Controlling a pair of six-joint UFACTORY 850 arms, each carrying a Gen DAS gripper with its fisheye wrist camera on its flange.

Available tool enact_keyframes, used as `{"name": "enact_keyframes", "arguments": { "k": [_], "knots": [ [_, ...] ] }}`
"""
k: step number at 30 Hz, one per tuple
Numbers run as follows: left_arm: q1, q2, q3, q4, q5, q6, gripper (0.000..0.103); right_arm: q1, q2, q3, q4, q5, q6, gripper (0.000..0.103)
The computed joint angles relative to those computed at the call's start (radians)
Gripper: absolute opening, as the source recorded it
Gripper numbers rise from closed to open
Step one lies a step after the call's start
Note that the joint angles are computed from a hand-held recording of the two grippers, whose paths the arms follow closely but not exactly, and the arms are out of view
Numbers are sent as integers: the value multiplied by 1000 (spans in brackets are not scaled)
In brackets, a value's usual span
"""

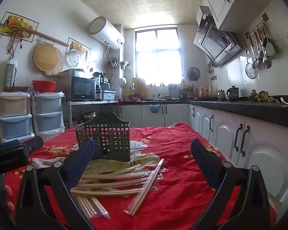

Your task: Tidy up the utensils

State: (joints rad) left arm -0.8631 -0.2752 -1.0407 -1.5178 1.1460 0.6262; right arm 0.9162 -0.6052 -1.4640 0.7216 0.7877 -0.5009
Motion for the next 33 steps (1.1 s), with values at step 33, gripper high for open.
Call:
{"name": "enact_keyframes", "arguments": {
  "k": [33],
  "knots": [
    [-1,5,-4,4,6,7,93,6,9,14,-12,29,19,97]
  ]
}}
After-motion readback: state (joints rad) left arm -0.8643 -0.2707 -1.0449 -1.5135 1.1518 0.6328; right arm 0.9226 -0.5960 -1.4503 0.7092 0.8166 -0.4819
